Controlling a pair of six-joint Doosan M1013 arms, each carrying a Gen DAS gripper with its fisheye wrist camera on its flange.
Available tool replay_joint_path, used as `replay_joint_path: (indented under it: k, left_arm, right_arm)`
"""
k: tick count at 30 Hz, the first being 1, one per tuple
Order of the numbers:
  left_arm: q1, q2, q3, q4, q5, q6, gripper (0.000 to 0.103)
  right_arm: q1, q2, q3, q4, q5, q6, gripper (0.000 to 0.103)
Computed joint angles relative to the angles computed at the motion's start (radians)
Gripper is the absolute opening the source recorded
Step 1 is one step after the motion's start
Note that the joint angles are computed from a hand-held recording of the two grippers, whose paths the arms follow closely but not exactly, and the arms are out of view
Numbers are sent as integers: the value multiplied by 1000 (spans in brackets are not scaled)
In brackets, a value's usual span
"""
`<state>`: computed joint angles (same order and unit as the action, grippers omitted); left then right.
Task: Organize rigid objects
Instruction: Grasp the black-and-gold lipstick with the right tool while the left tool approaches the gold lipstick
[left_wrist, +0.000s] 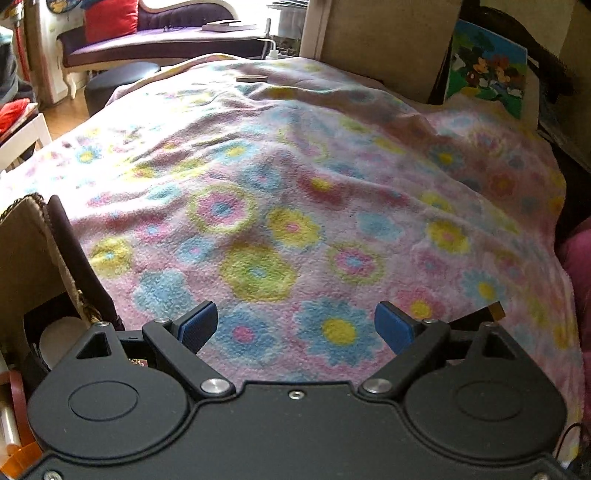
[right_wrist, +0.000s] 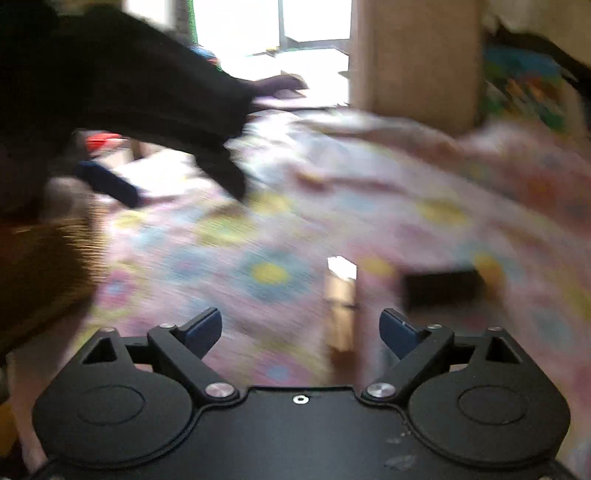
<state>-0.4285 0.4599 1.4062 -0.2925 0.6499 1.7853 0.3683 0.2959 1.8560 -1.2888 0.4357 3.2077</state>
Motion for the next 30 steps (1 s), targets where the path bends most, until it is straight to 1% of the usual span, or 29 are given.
replay_joint_path:
  k: [2,4,5,6,7,8,9,10,11,14,15,18,19,20,21,22,25,26,28,30]
  left_arm:
    - [3,5,-6,-7,8,-7,89]
    - [6,10,-12,-18,20,-8,89]
    - [5,12,-14,-19,22,-7,89]
    - [4,13,-15,-15,22,-7,89]
    - [3,13,-15,-13,23,-6,89]
    - [2,13,-15,-14,24,-4,89]
    - [2,13,-15,-17,26,0,89]
    - [2,13,-16,-19,29,5,89]
    - [2,13,-15,-17,31,8,89]
    - [0,13,-13,11,28,-3,89]
    - [-1,12,-12,17,27,-3,89]
    - [-3,14,-15,18,29,-8,89]
    - [-2,16,-16,9,34,-3,89]
    - [-2,17,-17,1,37,5,89]
    - [-2,17,-16,-3,38,13,89]
    - [-3,16,-13,-3,36,22,89]
    - [-11,11,-1,15,21,56,89]
    - [-13,10,2,18,19,68,90]
    - [-15,10,5,12,21,97,90]
    - [-13,13,3,-20,35,143,94]
  right_arm:
    - [2,-7,10,-74,-33,28,92]
    - [7,-9,13,-99,-2,27,93]
    - [6,-10,13,-74,10,1,93]
    - [2,-12,12,-32,6,-28,93]
    - [-10,-14,8,44,-5,-76,93]
    - [-24,-16,3,165,-28,-158,93]
    - [-37,-15,-1,253,-65,-231,93]
    - [-42,-16,5,290,-103,-260,94]
    - [-33,-15,4,274,-95,-260,93]
    - [-8,-8,3,120,-50,-183,91]
    - [0,-8,3,67,-16,-148,91]
    - [32,-8,1,-52,171,-39,92]
    - [38,-5,4,-94,259,18,94]
    - [39,-3,5,-110,312,51,96]
    - [34,-1,3,-108,349,73,96]
    - [21,-1,0,-88,365,81,97]
    - [-28,-1,-8,-14,332,54,97]
    - [-40,2,-10,-3,325,44,99]
    - [-55,5,-4,-28,290,79,100]
    - [-65,8,-3,-40,259,101,100]
